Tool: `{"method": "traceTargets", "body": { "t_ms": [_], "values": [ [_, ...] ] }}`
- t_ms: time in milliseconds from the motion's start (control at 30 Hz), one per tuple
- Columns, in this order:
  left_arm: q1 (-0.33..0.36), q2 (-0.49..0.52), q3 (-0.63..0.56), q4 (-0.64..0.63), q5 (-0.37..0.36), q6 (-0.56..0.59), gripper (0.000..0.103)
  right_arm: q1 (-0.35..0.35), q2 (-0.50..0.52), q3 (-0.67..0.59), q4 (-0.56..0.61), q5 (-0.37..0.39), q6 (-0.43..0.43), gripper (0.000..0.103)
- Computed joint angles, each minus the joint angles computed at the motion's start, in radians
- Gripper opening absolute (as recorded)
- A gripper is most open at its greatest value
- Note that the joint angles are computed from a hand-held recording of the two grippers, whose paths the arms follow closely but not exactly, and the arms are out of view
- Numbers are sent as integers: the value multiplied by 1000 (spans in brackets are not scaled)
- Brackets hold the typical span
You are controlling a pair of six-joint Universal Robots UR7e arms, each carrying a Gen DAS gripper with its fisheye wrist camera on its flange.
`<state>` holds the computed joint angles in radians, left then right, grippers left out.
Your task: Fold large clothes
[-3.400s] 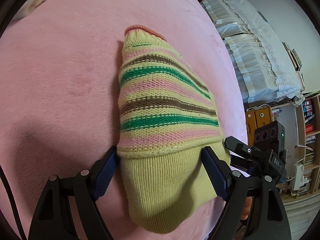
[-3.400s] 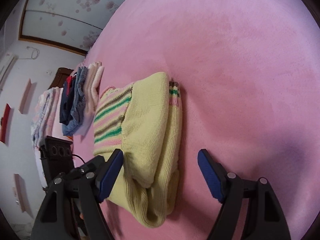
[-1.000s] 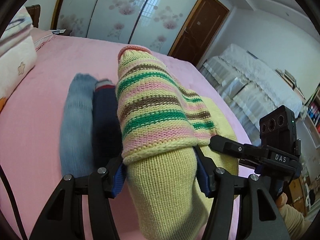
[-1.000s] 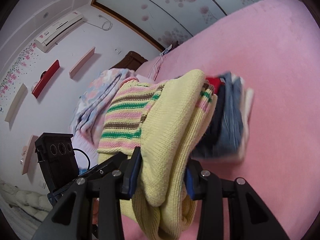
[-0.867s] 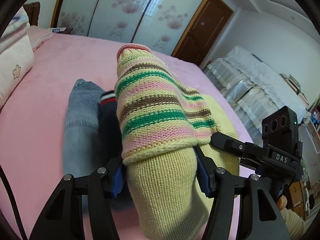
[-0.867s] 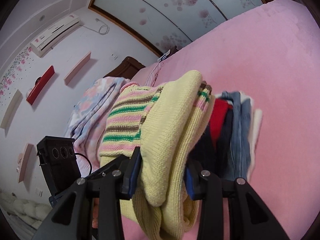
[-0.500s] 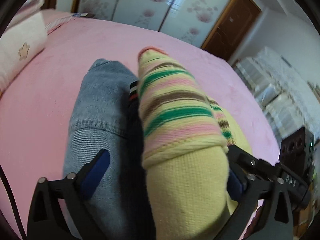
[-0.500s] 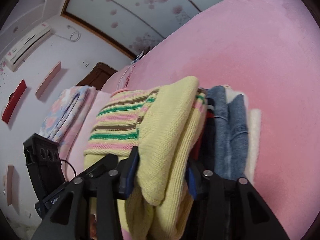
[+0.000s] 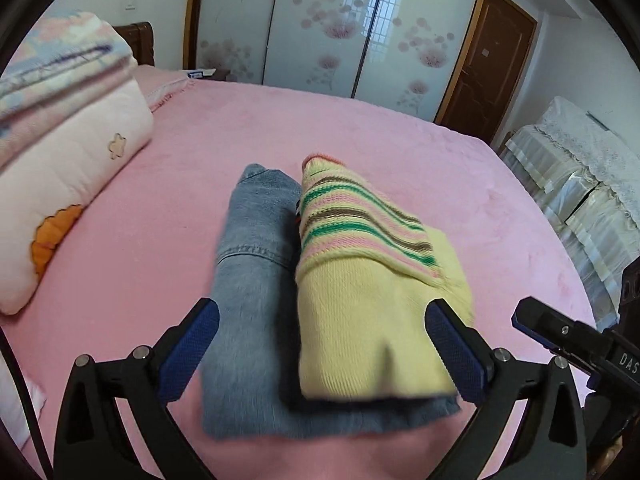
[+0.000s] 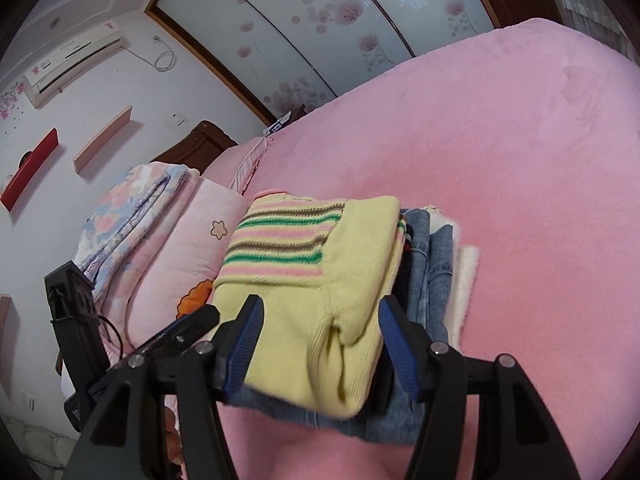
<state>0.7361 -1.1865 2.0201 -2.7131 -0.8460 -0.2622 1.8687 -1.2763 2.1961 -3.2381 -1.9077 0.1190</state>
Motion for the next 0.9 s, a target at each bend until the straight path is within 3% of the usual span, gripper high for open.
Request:
{"method": "traceTargets", "body": {
  "t_ms": [100, 267, 433, 600, 767, 900],
  "values": [
    [-59, -69, 29, 90, -4, -77, 102, 41, -48, 26, 48, -29, 41, 60],
    [-189, -176, 89, 238, 48, -177, 102, 129, -186, 98, 152, -82, 88, 60],
    [-315, -293, 129, 429, 59, -346, 102, 273, -315, 116, 305, -182, 153, 60],
    [-493, -400, 135, 709, 83, -556, 102, 438, -424, 96, 516, -315, 245, 60],
    [-638, -461, 135, 916, 48, -743, 102, 608, -499, 87, 737, -463, 384, 60],
    [-754, -492, 145, 1047, 1, -901, 102, 740, -548, 97, 951, -565, 556, 60]
  ]
}}
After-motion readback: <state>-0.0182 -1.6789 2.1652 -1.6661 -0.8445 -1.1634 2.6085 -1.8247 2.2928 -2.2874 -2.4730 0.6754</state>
